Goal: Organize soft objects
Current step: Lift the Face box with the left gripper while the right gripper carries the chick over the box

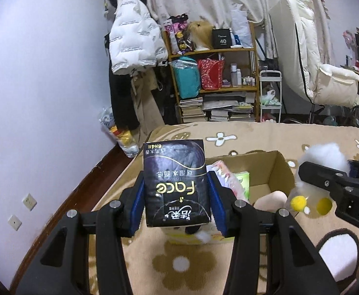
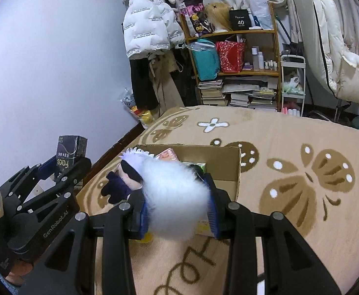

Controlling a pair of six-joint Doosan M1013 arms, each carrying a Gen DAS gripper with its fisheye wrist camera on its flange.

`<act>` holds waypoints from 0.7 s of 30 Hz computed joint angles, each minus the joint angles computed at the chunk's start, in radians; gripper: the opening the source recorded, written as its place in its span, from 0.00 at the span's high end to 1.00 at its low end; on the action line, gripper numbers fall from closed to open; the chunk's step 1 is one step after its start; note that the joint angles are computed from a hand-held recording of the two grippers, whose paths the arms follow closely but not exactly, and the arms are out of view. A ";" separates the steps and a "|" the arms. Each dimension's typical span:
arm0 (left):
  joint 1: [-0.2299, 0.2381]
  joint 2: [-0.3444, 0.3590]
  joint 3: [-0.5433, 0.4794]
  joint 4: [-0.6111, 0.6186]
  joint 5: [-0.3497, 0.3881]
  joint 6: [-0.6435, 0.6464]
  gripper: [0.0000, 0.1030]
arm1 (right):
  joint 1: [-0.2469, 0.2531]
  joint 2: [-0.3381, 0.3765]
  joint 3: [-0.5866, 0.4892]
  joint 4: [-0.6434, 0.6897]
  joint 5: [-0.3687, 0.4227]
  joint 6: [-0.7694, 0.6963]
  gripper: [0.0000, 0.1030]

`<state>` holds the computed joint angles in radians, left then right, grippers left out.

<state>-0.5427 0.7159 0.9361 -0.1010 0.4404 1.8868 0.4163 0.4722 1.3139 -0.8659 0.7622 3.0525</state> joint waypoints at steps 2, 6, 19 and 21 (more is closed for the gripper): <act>-0.004 0.013 -0.022 -0.009 0.011 0.016 0.55 | -0.003 0.001 0.000 -0.001 -0.003 -0.003 0.61; -0.017 0.039 -0.063 0.008 0.018 0.033 0.55 | -0.022 0.004 -0.004 0.000 -0.021 -0.007 0.61; -0.047 0.122 -0.212 0.000 0.123 0.060 0.55 | -0.078 0.027 -0.040 0.121 -0.050 -0.175 0.61; -0.050 0.137 -0.236 0.015 0.141 0.048 0.55 | -0.084 0.034 -0.049 0.148 -0.040 -0.226 0.60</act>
